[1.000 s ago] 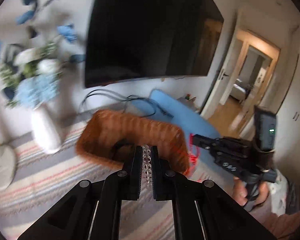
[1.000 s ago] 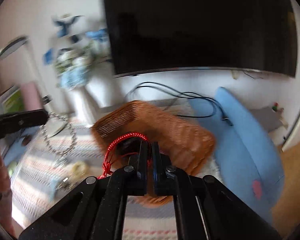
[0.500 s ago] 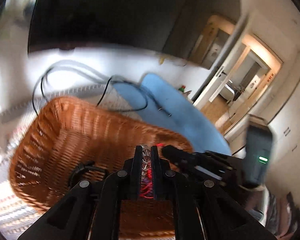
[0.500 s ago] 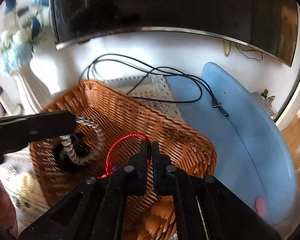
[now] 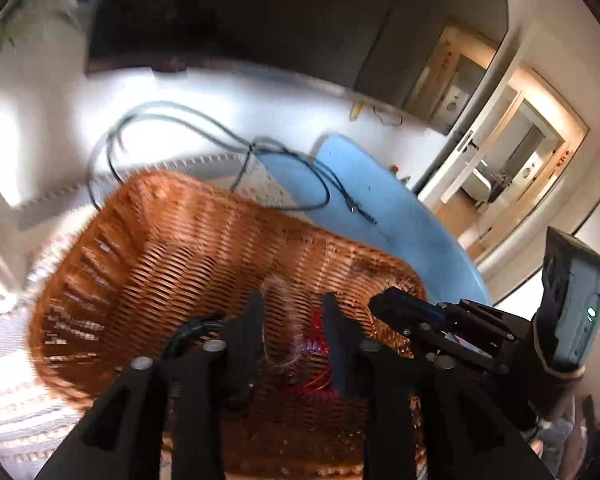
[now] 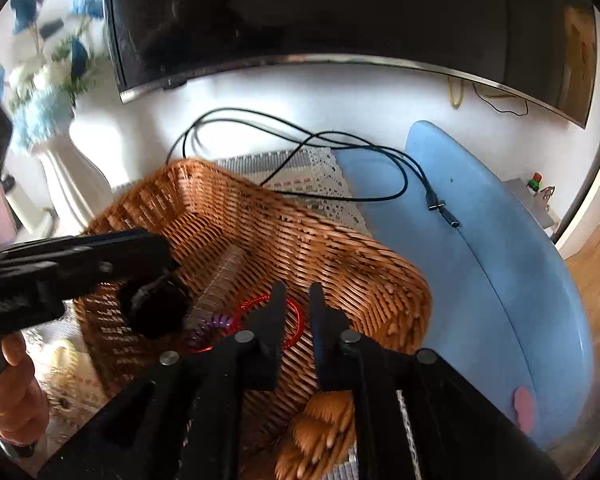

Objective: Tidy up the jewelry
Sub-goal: 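Carry the red cord and bead bracelet into the basket and open both tools, then move both open tools back over the remaining jewelry, then grasp the light blue hair clip with the left tool while the right grasps a gold earring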

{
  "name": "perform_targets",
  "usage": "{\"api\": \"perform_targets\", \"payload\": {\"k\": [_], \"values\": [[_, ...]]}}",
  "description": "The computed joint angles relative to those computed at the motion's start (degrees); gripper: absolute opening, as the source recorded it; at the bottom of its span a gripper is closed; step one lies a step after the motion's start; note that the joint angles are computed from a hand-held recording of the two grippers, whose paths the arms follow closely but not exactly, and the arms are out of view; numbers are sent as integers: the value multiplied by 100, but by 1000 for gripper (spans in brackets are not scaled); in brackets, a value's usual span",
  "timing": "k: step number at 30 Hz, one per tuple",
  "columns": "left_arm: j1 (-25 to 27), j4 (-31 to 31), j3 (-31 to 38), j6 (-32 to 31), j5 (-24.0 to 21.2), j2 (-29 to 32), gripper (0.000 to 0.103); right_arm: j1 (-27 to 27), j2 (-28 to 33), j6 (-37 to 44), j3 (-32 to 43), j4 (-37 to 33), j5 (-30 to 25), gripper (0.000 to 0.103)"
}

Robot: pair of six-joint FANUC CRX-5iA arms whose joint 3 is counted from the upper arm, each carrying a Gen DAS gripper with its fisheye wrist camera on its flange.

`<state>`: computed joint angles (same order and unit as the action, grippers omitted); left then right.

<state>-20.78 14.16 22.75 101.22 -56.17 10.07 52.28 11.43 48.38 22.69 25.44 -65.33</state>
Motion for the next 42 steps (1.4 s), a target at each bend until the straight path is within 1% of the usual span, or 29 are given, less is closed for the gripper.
{"api": "perform_targets", "payload": {"k": [1, 2, 6, 8, 11, 13, 17, 20, 21, 24, 26, 28, 30, 31, 32, 33, 35, 37, 38, 39, 42], "values": [[-6, -135, 12, 48, -37, -102, 39, 18, -78, -51, -55, 16, 33, 26], [-14, -283, 36, 136, -111, -209, 39, 45, -136, -102, -99, 47, 48, 28], [63, -604, -121, 307, -252, -740, 39, 241, -396, -217, -232, 88, 78, 29], [136, -780, -316, 400, -331, -1153, 39, 376, -507, -243, -284, 130, 92, 29], [361, -962, -761, 570, -386, -1925, 39, 677, -655, -354, -388, 363, 72, 33], [483, -1120, -996, 716, -449, -2373, 40, 873, -731, -377, -414, 441, 71, 34], [709, -1499, -1460, 1032, -713, -3312, 40, 1290, -746, -252, -258, 368, 51, 34], [983, -1419, -1843, 913, -834, -3828, 40, 1506, -679, 16, -67, 72, 53, 34], [1170, -1293, -2025, 786, -922, -4038, 40, 1556, -630, 110, 26, -55, 36, 34], [1580, -907, -2451, 556, -1187, -4384, 40, 1713, -524, 321, 217, -506, 2, 34], [1789, -593, -2807, 447, -1248, -4589, 40, 1763, -481, 445, 268, -845, 19, 34], [1842, -327, -3217, 411, -1298, -4711, 40, 1797, -437, 429, 252, -984, -1, 34], [1760, -219, -3538, 471, -1321, -4749, 41, 1774, -393, 390, 238, -1168, -87, 35], [1614, -275, -3590, 586, -1311, -4701, 44, 1714, -431, 393, 163, -1424, -81, 37], [1496, -327, -3641, 686, -1288, -4633, 52, 1663, -457, 403, 115, -1601, -75, 40], [1329, -452, -3695, 847, -1254, -4587, 59, 1615, -483, 390, 44, -1765, -51, 41], [1007, -752, -3678, 1143, -1178, -4469, 60, 1531, -555, 378, -165, -2107, 10, 42], [734, -979, -3613, 1346, -1144, -4260, 60, 1497, -526, 435, -256, -2322, -46, 42], [586, -1147, -3516, 1468, -1212, -4124, 60, 1510, -483, 451, -250, -2325, -103, 42], [263, -1545, -3306, 1704, -1392, -3905, 60, 1531, -437, 465, -240, -2302, -163, 42], [-483, -2520, -2740, 2234, -1913, -3389, 60, 1583, -345, 487, -254, -2235, -172, 42]]}}
